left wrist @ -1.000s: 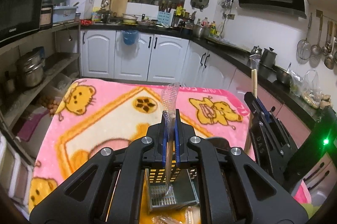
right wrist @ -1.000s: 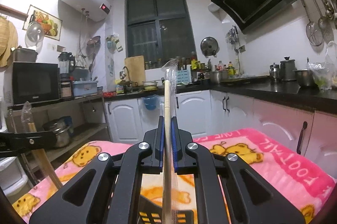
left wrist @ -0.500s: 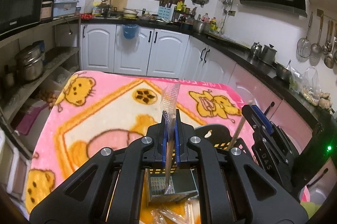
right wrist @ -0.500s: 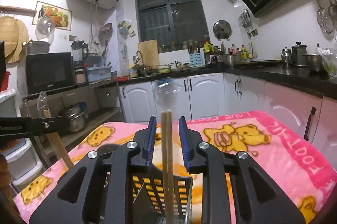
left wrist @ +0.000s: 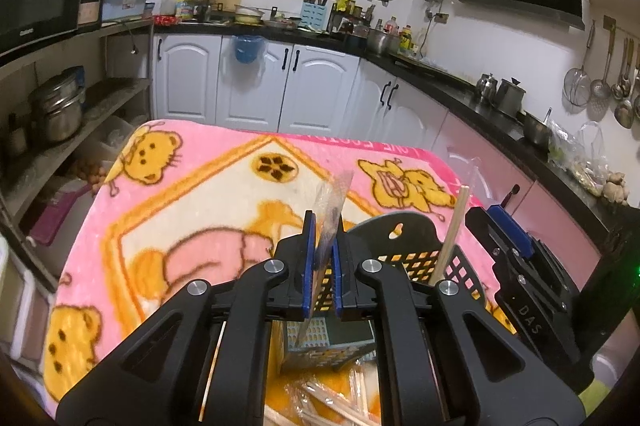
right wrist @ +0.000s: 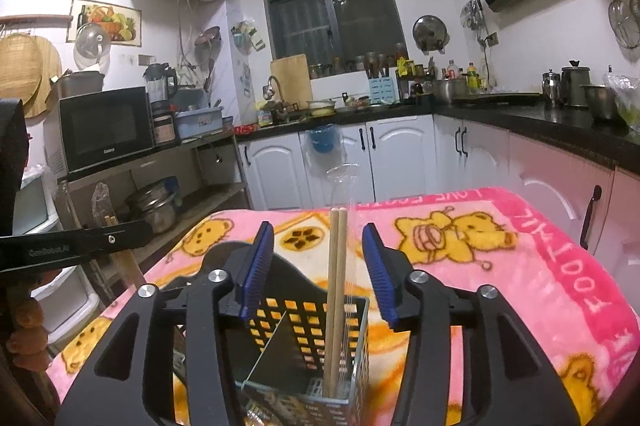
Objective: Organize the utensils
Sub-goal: 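Lower the left tool's chopstick into the caddy while the right tool releases its own, then move both open tools back down to the chopstick pile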
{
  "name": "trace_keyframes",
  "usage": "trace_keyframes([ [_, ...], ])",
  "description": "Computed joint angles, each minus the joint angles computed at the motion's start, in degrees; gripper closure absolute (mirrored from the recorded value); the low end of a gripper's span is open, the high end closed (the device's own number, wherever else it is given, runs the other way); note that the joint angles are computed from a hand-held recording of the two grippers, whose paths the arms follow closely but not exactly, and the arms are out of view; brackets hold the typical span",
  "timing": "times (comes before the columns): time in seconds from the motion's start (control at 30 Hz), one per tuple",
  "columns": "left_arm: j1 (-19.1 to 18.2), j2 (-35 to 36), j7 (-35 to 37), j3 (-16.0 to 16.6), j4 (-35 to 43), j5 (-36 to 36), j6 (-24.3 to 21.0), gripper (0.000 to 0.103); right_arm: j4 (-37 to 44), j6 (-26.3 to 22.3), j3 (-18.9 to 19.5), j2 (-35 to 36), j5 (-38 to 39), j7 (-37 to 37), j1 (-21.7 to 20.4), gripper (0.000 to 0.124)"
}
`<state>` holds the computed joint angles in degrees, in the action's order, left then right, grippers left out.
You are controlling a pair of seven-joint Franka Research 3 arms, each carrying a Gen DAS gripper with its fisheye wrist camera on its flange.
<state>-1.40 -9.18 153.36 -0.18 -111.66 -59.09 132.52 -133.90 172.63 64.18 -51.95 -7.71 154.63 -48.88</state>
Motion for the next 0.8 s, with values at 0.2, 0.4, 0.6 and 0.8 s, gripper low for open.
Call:
trace_keyframes([
  [0.2, 0.3, -1.0, 0.3, 0.5, -0.6, 0.2, -0.8, 0.076, -0.3, -0.3, -2.3, 3.1, -0.5, -1.6, 4.0, 0.061],
  [0.4, 0.6, -1.9, 0.0, 1.2, -1.1, 0.9, -1.6, 0.058, -0.1, -2.0, -4.0, 4.0, -1.8, -2.2, 6.8, 0.053],
  [0.6, 1.1, -2.7, -0.7, 2.1, -1.3, 1.4, -2.3, 0.041, -0.7, -3.5, -6.4, 5.5, -3.3, -1.8, 10.6, 0.046],
  [0.8, 1.3, -3.9, -0.4, 3.2, -2.1, 0.7, -3.7, 0.023, -1.4, -5.2, -9.1, 7.2, -5.7, -2.4, 15.1, 0.043],
])
